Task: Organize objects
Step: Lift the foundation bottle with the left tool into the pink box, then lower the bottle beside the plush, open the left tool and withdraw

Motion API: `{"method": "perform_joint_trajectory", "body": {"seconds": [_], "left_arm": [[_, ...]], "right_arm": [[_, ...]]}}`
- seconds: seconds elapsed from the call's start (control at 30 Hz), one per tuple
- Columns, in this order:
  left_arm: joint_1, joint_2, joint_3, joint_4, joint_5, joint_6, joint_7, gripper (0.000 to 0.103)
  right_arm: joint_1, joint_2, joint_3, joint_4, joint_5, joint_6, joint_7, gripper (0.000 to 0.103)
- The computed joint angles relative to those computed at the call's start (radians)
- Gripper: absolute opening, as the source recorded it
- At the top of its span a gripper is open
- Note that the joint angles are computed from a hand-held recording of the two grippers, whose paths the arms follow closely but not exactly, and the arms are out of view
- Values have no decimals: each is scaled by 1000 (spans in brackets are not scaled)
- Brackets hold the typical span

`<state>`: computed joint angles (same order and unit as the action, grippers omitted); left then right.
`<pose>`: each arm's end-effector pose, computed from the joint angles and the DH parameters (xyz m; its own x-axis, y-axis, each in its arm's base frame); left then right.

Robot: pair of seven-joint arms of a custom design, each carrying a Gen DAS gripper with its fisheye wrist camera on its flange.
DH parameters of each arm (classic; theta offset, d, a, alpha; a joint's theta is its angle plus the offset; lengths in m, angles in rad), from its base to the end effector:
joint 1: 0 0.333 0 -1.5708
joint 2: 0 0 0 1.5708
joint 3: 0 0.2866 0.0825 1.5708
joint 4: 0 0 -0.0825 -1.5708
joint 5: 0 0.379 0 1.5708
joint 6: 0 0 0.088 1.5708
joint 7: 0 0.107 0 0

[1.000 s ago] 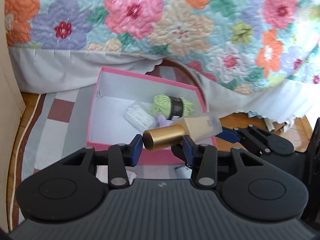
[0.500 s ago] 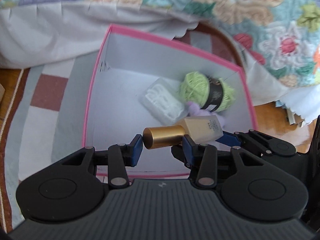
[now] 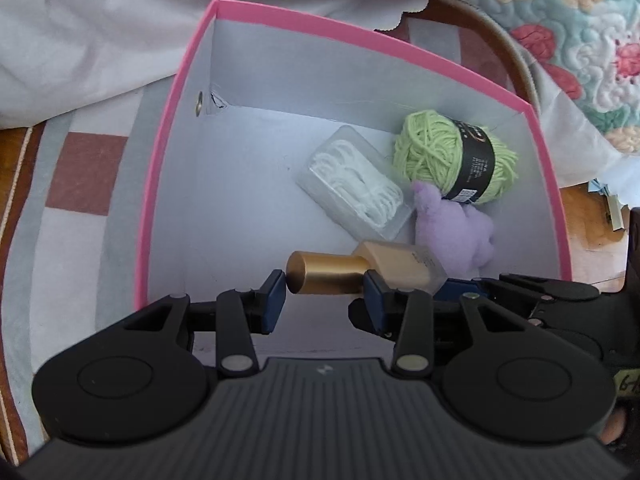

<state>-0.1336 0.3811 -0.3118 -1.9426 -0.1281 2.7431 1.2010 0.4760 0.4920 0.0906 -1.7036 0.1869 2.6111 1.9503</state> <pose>0.5848 -0.2606 0.3175 0.0201 -0.9409 0.3380 -0.9458 -0.1276 -0.2987 0.5858 0.3593 0.3302 0.0730 -0.9439 -0.3220 -0.9577 0.0239 -0.2869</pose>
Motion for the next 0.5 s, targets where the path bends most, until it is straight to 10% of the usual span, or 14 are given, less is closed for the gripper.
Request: {"method": "perform_joint_trajectory", "body": {"seconds": [0.5], "left_arm": [[-20, 14, 33, 4, 84, 61, -130, 38]], "right_arm": [[50, 145, -49, 257, -121, -187, 91, 69]]}}
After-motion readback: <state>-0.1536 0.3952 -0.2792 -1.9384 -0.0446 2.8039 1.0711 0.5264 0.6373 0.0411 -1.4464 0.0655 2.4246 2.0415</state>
